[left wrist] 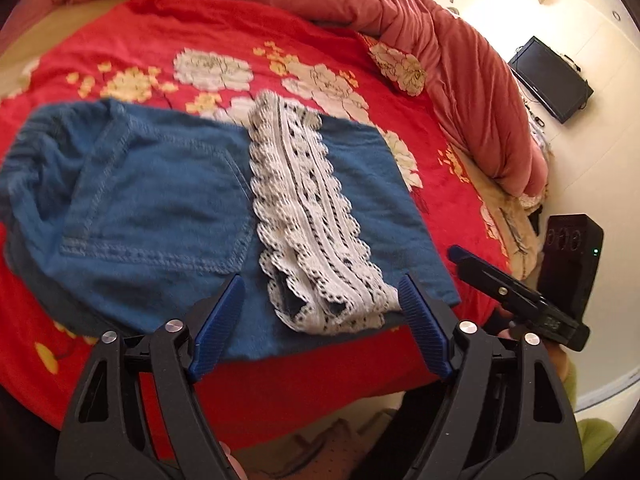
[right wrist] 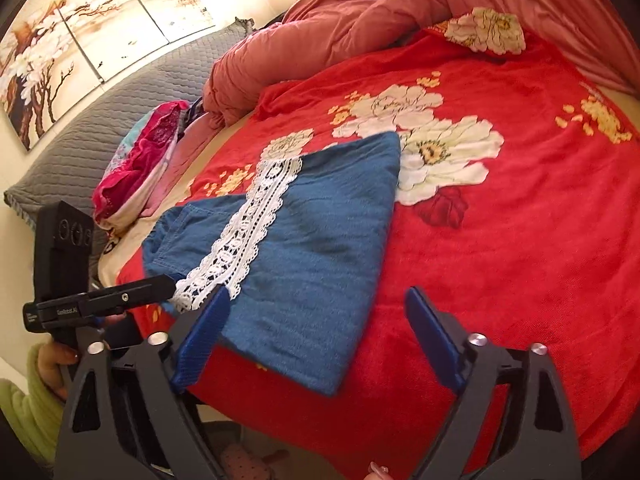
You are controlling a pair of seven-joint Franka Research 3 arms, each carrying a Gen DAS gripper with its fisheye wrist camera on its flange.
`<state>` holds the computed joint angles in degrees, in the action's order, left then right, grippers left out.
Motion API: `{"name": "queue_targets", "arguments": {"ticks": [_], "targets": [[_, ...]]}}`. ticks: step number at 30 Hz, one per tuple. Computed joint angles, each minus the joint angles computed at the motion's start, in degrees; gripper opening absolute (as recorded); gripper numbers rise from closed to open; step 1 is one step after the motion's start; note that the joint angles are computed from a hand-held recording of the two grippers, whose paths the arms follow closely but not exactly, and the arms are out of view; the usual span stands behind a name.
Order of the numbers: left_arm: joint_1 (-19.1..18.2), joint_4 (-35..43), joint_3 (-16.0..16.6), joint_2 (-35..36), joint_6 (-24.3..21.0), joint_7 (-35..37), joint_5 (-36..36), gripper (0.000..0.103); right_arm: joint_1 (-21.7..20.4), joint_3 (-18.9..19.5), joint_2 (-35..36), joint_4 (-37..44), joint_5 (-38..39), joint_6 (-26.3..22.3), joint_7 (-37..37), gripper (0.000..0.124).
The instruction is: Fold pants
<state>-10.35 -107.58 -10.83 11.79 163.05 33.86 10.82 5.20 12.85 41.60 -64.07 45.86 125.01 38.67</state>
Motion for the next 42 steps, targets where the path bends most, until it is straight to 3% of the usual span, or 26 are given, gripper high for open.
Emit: {"name": "queue_targets", "arguments": {"ticks": [5,8,9,10,12,16,19,21,28,33,37,42], "targets": [[-1.5,2.6,0.9,2.1,-3.4,-3.0,1.6,0.060,0.2,-0.4,2.4,3.3,-1.4,-3.7,3.1,0.075],[-2.5,4.3,1.4,3.5,-4.6,-4.8,4.1,0.040,0.8,-0.7,3.1,3.8,-2.7,-3.4,3.9,0.072],[-2.7,4.5,1.6,3.6,-4.7,-5.3,4.9,0.032,0.7,-0.6,2.8,3.3,-2.7,-3.0,3.5,0.063],[-2.7,4.5,1.7,3.5,-4.7,-5.5,5.4,0.026,0.5,-0.3,2.9,3.4,-2.7,-3.3,3.1,0.040],[-2.2,3.2,1.4,2.4,-3.9,-5.6,5.3,0.020,0.0,0.5,3.4,4.1,-2.5,-5.5,1.7,0.022],[-2.2,-0.2,2.0,-1.5,-4.9,-6.5,8.6,0.020,-0.2,1.0,-0.6,-1.6,-0.2,-2.5,-4.5,0.022],[-0.4,-1.4,0.1,-1.3,-4.7,-2.7,3.3,0.025,3.0,-1.9,-2.1,-3.9,-4.4,1.4,-3.6,0.025],[-1.0,-0.8,0.4,-0.9,-5.7,-3.1,4.6,0.025,3.6,-2.4,-1.8,-3.8,-6.1,1.9,-2.4,0.025],[-2.0,1.0,0.8,-0.2,-8.3,-3.3,7.4,0.031,4.6,-3.0,-5.2,-9.0,-9.0,9.1,-3.6,0.047],[-2.2,1.6,0.7,0.2,-9.0,-3.1,8.1,0.034,1.2,1.8,-9.6,-15.4,-0.5,16.6,-14.9,0.048],[-2.5,2.2,0.9,0.4,-9.9,-3.6,9.3,0.035,1.5,2.0,-9.9,-15.5,2.2,13.5,-20.3,0.047],[-2.7,2.6,0.9,0.8,-10.3,-3.7,10.0,0.039,6.1,-2.9,-6.7,-11.9,-6.3,11.6,-12.3,0.046]]}}
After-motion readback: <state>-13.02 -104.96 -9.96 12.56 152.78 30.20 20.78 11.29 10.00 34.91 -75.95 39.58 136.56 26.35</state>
